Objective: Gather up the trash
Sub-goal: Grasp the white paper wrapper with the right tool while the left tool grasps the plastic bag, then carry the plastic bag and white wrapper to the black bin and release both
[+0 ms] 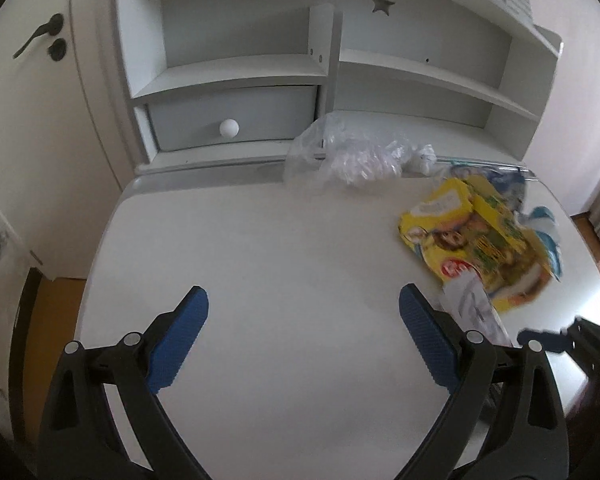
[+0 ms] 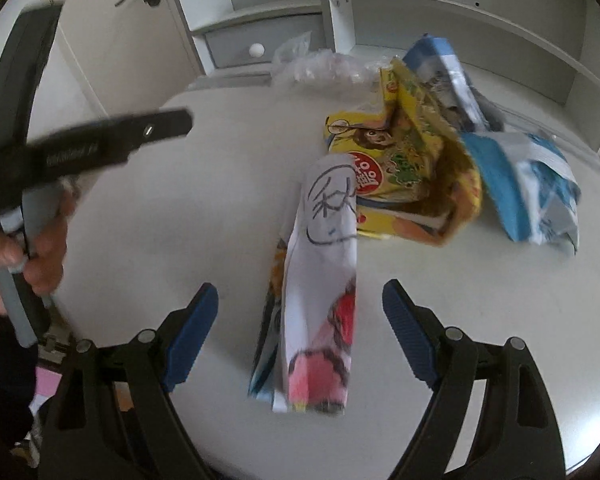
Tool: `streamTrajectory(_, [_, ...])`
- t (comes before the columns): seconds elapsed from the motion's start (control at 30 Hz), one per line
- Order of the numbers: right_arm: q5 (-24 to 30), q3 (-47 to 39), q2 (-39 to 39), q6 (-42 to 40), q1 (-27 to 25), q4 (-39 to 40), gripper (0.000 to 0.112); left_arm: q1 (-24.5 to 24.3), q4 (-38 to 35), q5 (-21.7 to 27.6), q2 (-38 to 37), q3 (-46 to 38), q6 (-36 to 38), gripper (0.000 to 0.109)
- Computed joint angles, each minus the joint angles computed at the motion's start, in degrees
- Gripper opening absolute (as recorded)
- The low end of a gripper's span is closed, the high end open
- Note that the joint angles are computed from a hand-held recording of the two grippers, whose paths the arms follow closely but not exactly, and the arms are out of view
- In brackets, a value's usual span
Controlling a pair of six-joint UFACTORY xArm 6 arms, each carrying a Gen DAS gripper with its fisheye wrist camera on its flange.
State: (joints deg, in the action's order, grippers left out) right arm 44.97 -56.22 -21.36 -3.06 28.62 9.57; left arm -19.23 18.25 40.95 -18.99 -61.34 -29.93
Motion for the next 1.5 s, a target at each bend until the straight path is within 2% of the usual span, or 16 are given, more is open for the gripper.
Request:
streamTrajectory(0.07, [-0.3,-0.9,1.5,0.7,0.8,-1.7,0.078,0.1,-1.3,-0.7,3.3,-3.0,1.8,0.093])
streamTrajectory(0.13, [0.3,-1.7,2.6,2.3,2.0,-4.7,0.059,-0.1,-1.7,-1.6,6.8,-6.3,3.4,0.093])
streamTrajectory(0.2, [-1.5,-0.7,1.4,2.4,2.6,-6.0,0.015,-0.5,-0.3,-1.9,10.6,-10.5,4.3,0.093])
streamTrajectory(0.23, [-1.0,-1.2,1.5,1.4,2.7,-4.0,0.009,-0.7,0.8,-2.1,12.5,-12.5,4.3,0.093])
streamTrajectory(0.3, [0.8,-1.6,0.8,-1.0,1.7,0.4,0.009,-1.0,2.8,-1.5,17.0,-17.9,4.6,0.093])
streamTrajectory(0.43, [2.2,-0.2,-1.9,-1.9,0.8,0.7,0.009,-1.2,4.3,-1.7,25.4,-27.2,7.2,0.093])
streamTrajectory(0.63, [6.0,3.1,-8.1,-5.0,-1.5,3.6,0.009,-1.4,-0.8,7.5,38.2,-42.1,15.8,0.093])
streamTrajectory(0.73, [7.3,4.7,-11.2,-5.5,-2.9,3.9,0.009,-1.6,1.2,7.4,40.4,-43.4,15.6,0.092])
streamTrajectory(0.77, [7.6,4.9,-11.9,-5.8,-3.5,4.1,0.009,-1.3,-1.0,6.6,40.2,-43.0,16.6,0.087])
streamTrajectory(0.8, [7.6,4.8,-12.0,-6.1,-4.1,4.3,0.009,-1.0,-3.6,5.7,39.7,-42.2,17.4,0.058])
streamTrajectory(0.83, [7.7,5.1,-12.7,-6.1,-4.6,4.4,0.009,-0.8,-5.9,6.3,39.4,-42.2,17.5,0.049])
streamTrajectory(0.93, [7.8,5.5,-14.3,-6.5,-6.3,4.6,0.009,-1.0,-5.4,6.8,37.0,-40.2,15.7,0.039])
streamTrajectory(1.1, [8.2,7.2,-18.9,-6.5,-10.8,5.4,0.009,-2.9,0.6,6.0,26.4,-31.0,9.1,0.039])
streamTrajectory(1.23, [9.8,9.1,-24.5,-8.3,-19.2,7.3,0.009,-6.3,4.1,6.7,17.0,-24.1,4.8,0.039])
streamTrajectory(1.33, [11.9,10.7,-27.6,-11.6,-30.2,10.5,0.009,-11.5,4.0,7.4,11.5,-20.8,3.8,0.039])
streamTrajectory(1.5, [13.1,13.6,-29.4,-16.4,-50.8,13.2,0.009,-21.9,2.1,4.4,13.5,-22.3,2.5,0.039])
